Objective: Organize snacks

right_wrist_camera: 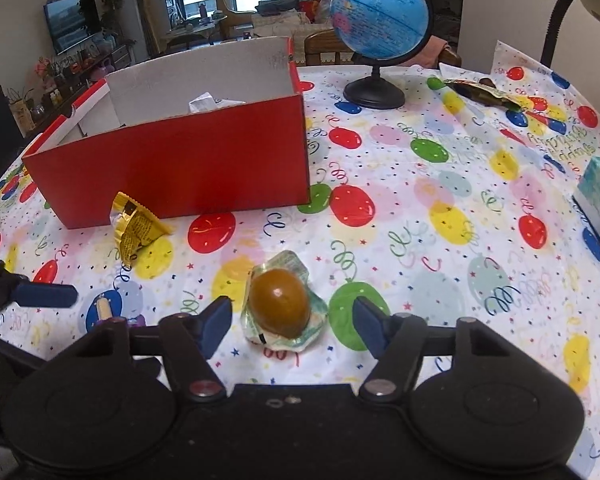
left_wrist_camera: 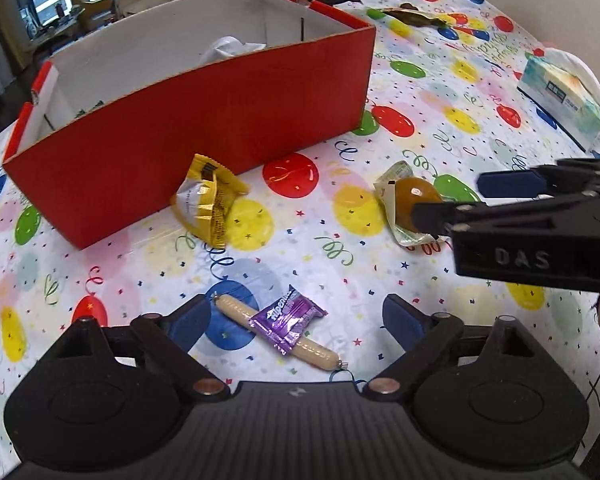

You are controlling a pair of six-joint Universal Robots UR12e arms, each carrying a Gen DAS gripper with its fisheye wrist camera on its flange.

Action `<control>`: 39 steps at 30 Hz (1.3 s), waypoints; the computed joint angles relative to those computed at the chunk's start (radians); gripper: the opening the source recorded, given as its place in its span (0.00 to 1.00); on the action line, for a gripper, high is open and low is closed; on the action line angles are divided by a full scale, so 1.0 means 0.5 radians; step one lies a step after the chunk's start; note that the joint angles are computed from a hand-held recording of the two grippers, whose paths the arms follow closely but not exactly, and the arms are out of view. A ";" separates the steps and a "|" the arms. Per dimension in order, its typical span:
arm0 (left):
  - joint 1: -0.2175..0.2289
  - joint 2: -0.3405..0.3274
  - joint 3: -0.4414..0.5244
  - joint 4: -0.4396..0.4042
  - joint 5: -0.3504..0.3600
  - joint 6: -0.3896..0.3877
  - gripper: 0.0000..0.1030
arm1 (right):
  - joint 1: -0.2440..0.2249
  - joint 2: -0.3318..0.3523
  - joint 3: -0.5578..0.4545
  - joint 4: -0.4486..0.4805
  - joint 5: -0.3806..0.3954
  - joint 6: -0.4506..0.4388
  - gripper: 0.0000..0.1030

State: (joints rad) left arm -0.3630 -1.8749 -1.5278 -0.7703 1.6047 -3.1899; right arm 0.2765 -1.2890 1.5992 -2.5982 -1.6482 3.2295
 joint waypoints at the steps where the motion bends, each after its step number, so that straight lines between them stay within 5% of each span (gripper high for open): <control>1: 0.002 -0.002 -0.002 0.004 -0.010 0.011 0.84 | 0.001 0.008 -0.007 0.002 0.003 -0.010 0.58; 3: 0.007 -0.008 0.003 -0.013 -0.028 0.038 0.71 | 0.001 0.021 -0.019 0.006 0.011 -0.017 0.55; 12: 0.062 -0.004 -0.004 0.004 -0.183 0.118 0.48 | 0.004 0.070 -0.063 0.048 0.007 -0.026 0.51; 20: 0.038 -0.007 0.005 -0.019 -0.145 0.177 0.26 | 0.015 0.086 -0.069 0.040 -0.027 -0.063 0.42; 39: 0.064 0.021 0.040 -0.151 -0.187 -0.130 0.18 | 0.002 -0.030 0.025 -0.008 -0.001 0.049 0.35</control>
State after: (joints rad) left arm -0.3312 -1.8645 -1.5077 -0.8457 1.5111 -3.2550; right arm 0.2777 -1.3039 1.6117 -2.6020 -1.6486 3.2540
